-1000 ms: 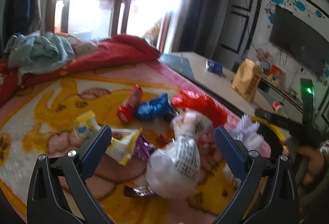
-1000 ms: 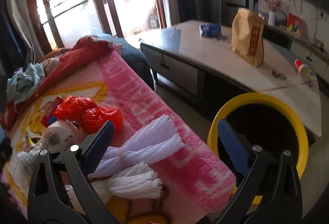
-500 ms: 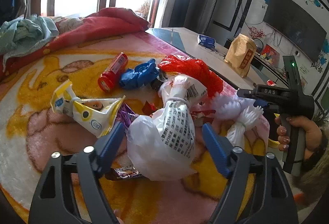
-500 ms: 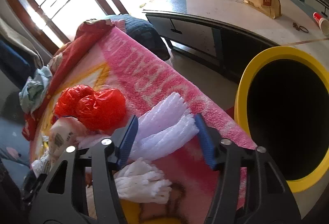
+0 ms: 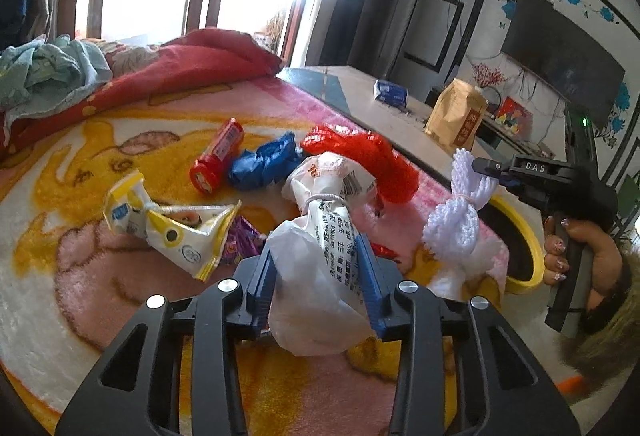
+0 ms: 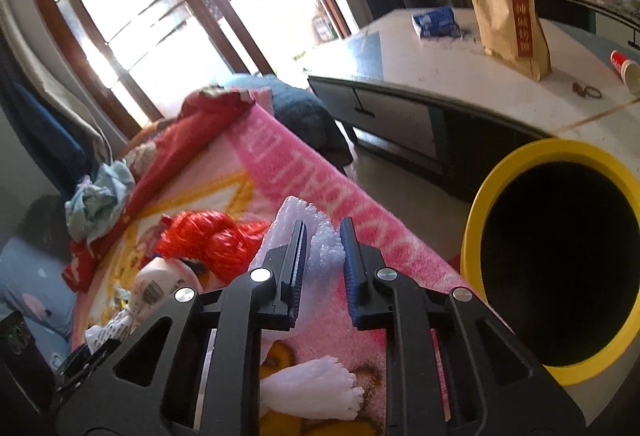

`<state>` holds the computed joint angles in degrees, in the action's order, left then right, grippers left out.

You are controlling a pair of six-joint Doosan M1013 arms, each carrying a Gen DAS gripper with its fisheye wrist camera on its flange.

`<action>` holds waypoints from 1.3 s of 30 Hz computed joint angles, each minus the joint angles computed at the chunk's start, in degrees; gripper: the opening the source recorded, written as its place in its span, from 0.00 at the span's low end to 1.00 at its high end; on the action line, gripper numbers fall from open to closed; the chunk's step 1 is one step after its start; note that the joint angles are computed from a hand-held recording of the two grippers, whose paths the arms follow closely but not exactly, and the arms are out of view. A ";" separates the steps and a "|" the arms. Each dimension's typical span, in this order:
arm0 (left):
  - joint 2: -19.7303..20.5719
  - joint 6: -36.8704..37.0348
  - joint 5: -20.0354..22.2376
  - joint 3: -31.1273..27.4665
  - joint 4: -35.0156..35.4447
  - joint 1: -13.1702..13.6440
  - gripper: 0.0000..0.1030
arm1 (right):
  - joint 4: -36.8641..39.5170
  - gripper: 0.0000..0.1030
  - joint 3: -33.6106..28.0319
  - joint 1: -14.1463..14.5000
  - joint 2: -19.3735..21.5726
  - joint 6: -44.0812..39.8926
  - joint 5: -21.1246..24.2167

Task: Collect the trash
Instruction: 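Close the right tool on a white foam net while the left tool grasps the white plastic bag, then carry the foam net and plastic bag in both tools over the yellow bin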

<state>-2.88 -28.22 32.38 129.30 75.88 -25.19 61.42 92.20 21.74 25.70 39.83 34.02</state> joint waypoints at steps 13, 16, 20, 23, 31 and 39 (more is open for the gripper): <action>-3.90 -4.84 2.28 0.14 7.95 -1.69 0.32 | 8.94 0.11 2.16 -0.33 -2.56 -10.25 -2.91; -3.65 -4.74 1.63 -0.51 8.95 -1.65 0.32 | 10.07 0.11 2.67 -0.64 -3.03 -11.66 -3.62; -2.88 -4.80 0.25 -1.42 10.40 -1.62 0.32 | 10.81 0.11 3.00 -1.26 -3.48 -12.20 -4.76; -1.85 -4.41 -1.21 -2.48 11.63 -1.51 0.32 | 11.33 0.11 3.25 -1.76 -3.74 -12.58 -5.59; 1.06 -5.17 -5.65 -4.68 14.62 -0.61 0.32 | 11.40 0.11 3.56 -3.41 -4.02 -11.64 -7.93; 3.91 -5.11 -9.16 -6.75 15.99 -0.37 0.32 | 10.26 0.11 3.39 -4.70 -3.83 -9.15 -11.05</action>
